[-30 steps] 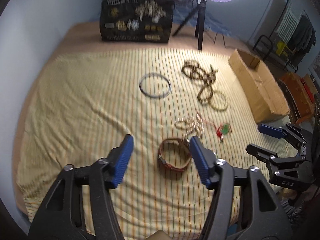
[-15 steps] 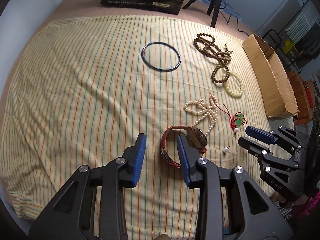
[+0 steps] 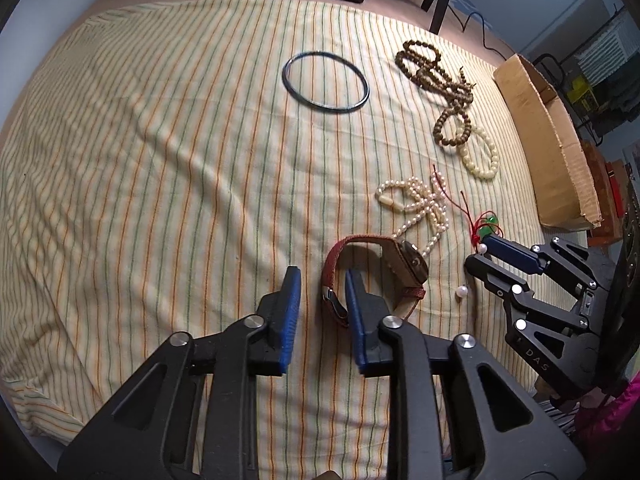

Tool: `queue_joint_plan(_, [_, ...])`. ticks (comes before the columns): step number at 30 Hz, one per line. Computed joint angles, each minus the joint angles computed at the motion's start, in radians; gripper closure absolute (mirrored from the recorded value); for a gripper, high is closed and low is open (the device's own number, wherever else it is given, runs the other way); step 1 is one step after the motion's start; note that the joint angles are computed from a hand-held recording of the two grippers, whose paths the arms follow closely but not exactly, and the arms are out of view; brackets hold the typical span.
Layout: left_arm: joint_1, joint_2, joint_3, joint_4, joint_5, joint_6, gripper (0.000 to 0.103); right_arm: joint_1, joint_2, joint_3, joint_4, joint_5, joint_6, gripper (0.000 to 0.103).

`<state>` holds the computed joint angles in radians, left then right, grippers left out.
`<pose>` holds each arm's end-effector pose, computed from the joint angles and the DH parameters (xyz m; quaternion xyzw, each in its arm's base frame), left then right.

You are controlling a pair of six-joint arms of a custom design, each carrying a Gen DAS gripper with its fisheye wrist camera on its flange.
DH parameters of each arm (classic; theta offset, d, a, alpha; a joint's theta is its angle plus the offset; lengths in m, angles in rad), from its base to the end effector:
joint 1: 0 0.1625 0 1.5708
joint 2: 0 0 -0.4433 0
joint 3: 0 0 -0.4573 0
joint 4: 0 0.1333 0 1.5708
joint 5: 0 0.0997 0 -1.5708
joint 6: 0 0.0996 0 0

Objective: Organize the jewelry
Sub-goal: 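Move the left tool to the red-strapped watch and close on its strap, then carry the watch into the cardboard box and open the left tool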

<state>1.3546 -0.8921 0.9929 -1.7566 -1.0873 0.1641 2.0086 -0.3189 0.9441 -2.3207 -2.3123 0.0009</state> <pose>-0.0048 -0.8591 0.3821 0.1734 0.9545 -0.0475 0.2380 0.4413 -0.7870 -0.0266 0.1796 -0.9130 0.1354 0.3403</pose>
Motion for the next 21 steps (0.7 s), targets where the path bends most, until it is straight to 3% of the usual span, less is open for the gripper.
queue_joint_plan(3, [0.003, 0.003, -0.004, 0.007, -0.008, -0.005, 0.084, 0.002, 0.001, 0.001, -0.002, -0.005, -0.011, 0.088])
queue_joint_plan(9, [0.005, 0.0, 0.003, 0.003, -0.021, 0.0, 0.095, -0.002, -0.003, 0.005, -0.01, 0.009, -0.006, 0.088])
queue_joint_plan(21, [0.007, -0.017, 0.014, -0.04, -0.039, 0.009, 0.098, 0.004, -0.052, 0.058, -0.096, 0.048, -0.01, 0.088])
